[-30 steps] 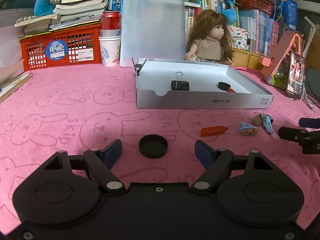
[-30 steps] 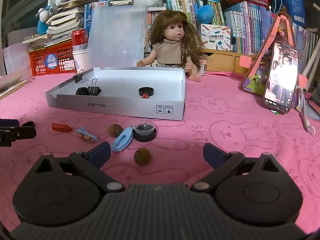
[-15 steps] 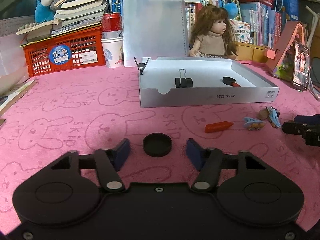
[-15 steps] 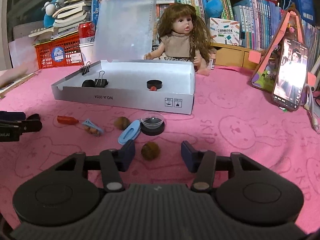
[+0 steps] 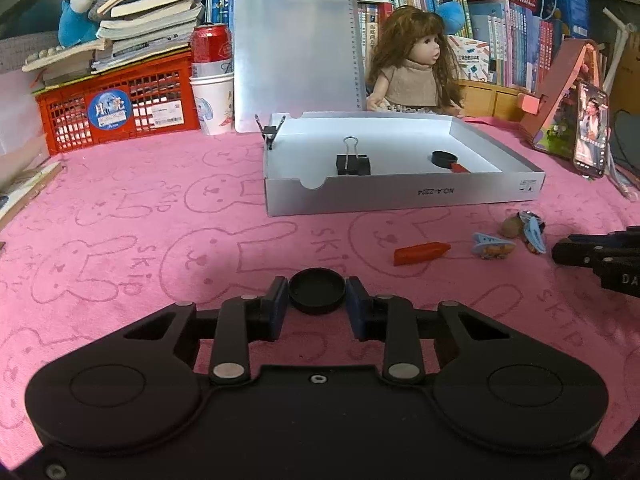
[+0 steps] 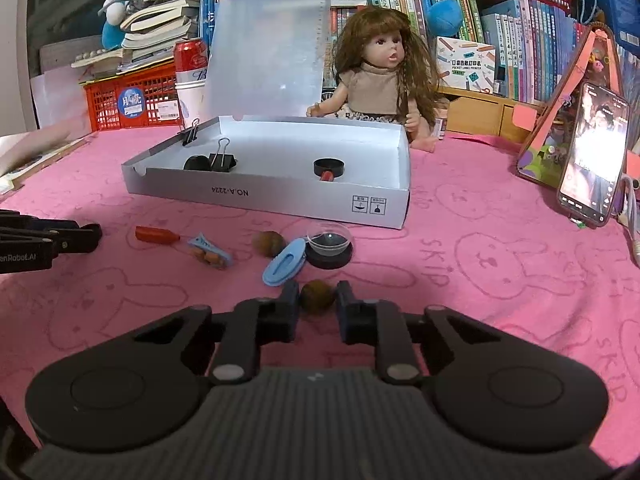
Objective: Organize rigid objects
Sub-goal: 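Grasp the black round cap with the left tool while the right tool grasps the brown ball, then carry the black cap with the left tool while the right tool carries the ball into the box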
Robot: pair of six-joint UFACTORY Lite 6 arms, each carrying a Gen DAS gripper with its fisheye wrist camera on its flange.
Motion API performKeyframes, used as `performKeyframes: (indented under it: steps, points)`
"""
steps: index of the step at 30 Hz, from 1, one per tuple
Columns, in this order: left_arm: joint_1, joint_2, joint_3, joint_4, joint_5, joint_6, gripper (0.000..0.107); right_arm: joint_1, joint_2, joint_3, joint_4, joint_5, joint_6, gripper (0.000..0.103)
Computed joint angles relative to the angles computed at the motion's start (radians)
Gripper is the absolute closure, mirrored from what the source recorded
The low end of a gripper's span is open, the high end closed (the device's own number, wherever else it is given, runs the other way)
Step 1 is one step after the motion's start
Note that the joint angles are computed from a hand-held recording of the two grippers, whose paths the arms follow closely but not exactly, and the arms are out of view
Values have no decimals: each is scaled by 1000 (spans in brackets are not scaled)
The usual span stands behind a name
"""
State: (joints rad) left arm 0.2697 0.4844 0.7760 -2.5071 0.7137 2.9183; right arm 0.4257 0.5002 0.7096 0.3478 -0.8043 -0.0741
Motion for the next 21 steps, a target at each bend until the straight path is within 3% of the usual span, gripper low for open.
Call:
performKeyframes:
  steps: [9, 21]
  points:
    - [-8, -58, -15, 68, -5, -79, 77, -9, -46, 8, 1, 29, 9, 79]
    - [-38, -84, 99, 215, -76, -292, 77, -65, -53, 98, -55, 128, 77, 79]
